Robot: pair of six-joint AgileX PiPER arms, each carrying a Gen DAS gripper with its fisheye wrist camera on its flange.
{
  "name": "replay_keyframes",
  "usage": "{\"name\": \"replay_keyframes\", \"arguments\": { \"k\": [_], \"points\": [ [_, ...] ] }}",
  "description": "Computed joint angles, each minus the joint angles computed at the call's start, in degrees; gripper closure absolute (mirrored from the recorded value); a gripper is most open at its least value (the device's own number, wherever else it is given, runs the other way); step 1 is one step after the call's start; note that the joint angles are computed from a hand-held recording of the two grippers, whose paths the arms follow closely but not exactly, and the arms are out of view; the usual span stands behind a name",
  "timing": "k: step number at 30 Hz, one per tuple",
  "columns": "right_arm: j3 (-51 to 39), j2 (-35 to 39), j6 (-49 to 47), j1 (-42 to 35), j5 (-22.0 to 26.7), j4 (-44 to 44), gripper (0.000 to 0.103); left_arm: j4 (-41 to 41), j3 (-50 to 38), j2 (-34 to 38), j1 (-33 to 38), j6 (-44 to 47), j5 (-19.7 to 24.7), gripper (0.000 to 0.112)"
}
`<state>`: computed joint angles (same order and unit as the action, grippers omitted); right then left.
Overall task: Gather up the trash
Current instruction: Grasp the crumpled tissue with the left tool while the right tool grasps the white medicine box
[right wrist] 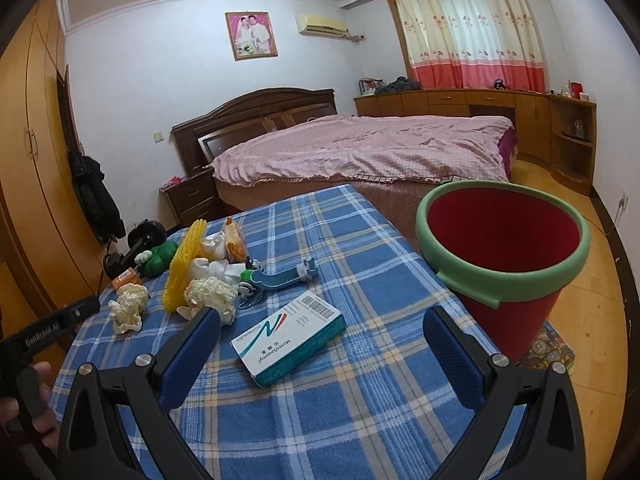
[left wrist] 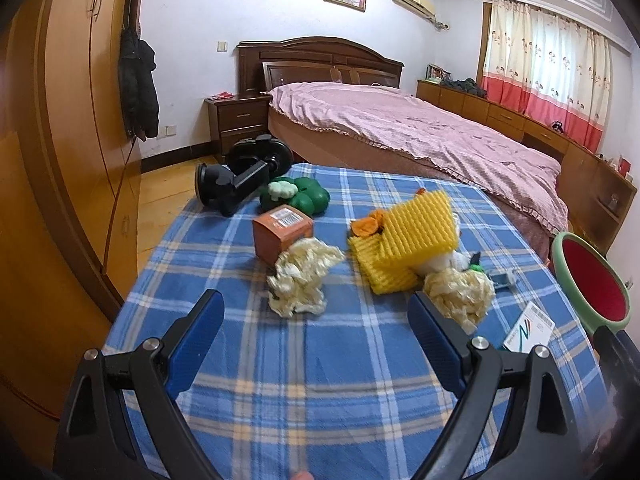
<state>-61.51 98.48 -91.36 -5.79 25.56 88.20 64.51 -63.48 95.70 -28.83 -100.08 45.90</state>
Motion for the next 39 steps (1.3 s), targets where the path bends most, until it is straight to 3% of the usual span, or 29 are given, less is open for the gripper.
{"name": "replay_keyframes", "arguments": {
  "k": [12,16,21,27,30,35,39],
  "points": [
    [-9.36,5.96,21.13,3.75,-0.23,-22.78,0.000,-7.06,-3.78,3.75,8.28,10.42,-5.41,0.019],
    [-14.54,9.30,33.20,6.01,0.60,-36.07,0.000,-9.23,-5.01,5.71,10.27,13.47,-8.07,0.020],
    [-18.68,12.10,43.54,8.16,2.59,-46.41,0.000,-13.09,-7.44,8.95,13.23,18.75,-11.27,0.023],
    [-22.38,15.12,53.01,10.89,3.75,-55.06,0.000,-20.15,-9.13,11.71,16.55,24.41,-15.01,0.037],
    [-23.52,16.06,56.25,12.05,4.01,-57.87,0.000,-23.60,-9.08,12.24,17.67,26.99,-16.89,0.047],
    [-24.61,17.12,62.18,13.39,3.52,-62.09,0.000,-30.53,-7.00,11.17,19.42,33.17,-23.77,0.072],
    [-26.93,18.59,68.35,13.51,5.11,-65.76,0.003,-38.26,-7.77,11.69,19.92,42.14,-26.00,0.081]
  ]
}}
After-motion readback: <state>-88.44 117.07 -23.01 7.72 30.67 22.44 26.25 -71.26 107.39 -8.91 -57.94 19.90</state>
